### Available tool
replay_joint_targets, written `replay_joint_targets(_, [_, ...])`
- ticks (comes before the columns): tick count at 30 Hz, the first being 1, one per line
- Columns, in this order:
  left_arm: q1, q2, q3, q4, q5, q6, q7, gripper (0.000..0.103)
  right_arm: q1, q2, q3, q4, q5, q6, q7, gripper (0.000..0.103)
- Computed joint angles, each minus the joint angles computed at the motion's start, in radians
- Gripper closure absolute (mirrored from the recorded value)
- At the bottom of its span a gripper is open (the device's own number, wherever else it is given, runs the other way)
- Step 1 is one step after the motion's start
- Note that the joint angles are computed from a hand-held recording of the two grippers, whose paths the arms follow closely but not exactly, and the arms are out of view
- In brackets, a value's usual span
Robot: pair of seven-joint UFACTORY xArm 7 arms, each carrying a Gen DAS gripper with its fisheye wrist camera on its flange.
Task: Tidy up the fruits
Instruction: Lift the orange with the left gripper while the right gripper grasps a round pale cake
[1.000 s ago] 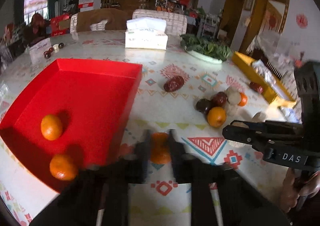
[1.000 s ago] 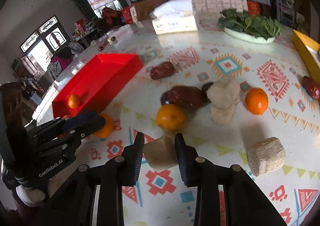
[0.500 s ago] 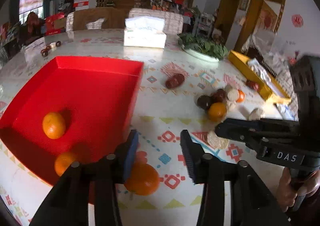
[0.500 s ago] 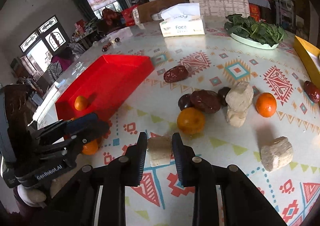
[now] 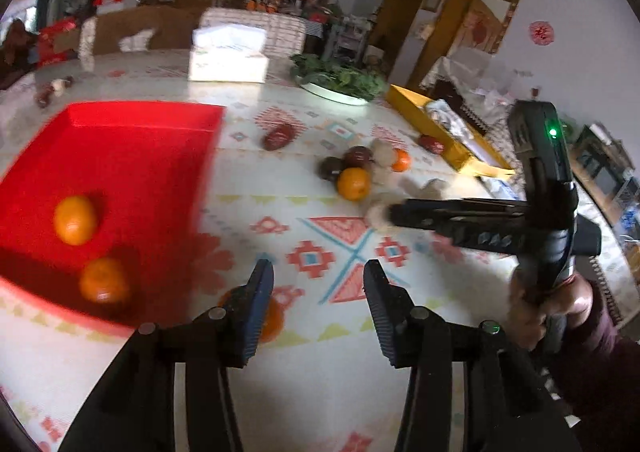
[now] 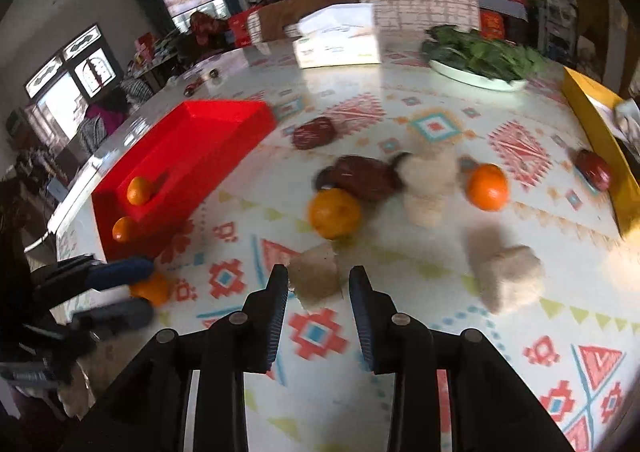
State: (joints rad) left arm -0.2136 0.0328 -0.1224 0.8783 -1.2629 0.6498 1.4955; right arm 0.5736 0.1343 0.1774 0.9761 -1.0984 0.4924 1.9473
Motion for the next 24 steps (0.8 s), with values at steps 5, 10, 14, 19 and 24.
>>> replay_joint_targets(5, [-0.03,0.009,-0.021,-0.014,0.007,-0.214,-0.03,0.048,-0.032,-0.037,-0.011,-0.069,-0.068,-0.086,0.11,0.068])
replay_joint_targets(10, [-0.052,0.015,-0.05,-0.031,0.02,-0.251,0.002,0.042,-0.044,-0.023,-0.007,-0.068,-0.106,-0.114,0.145,0.068])
replay_joint_targets(14, [-0.02,-0.026,-0.006,-0.029,0.032,-0.001,0.025,0.042,-0.049,-0.027,-0.013,-0.077,-0.151,-0.134,0.194,0.068])
replay_joint_targets(19, [-0.026,-0.104,0.01,-0.113,0.023,-0.076,0.076,0.041,-0.062,-0.043,-0.007,-0.094,-0.185,-0.138,0.243,0.068])
replay_joint_targets(24, [-0.042,-0.046,0.007,-0.113,0.065,-0.224,-0.016,0.041,-0.072,-0.035,-0.004,-0.091,-0.199,-0.156,0.249,0.068])
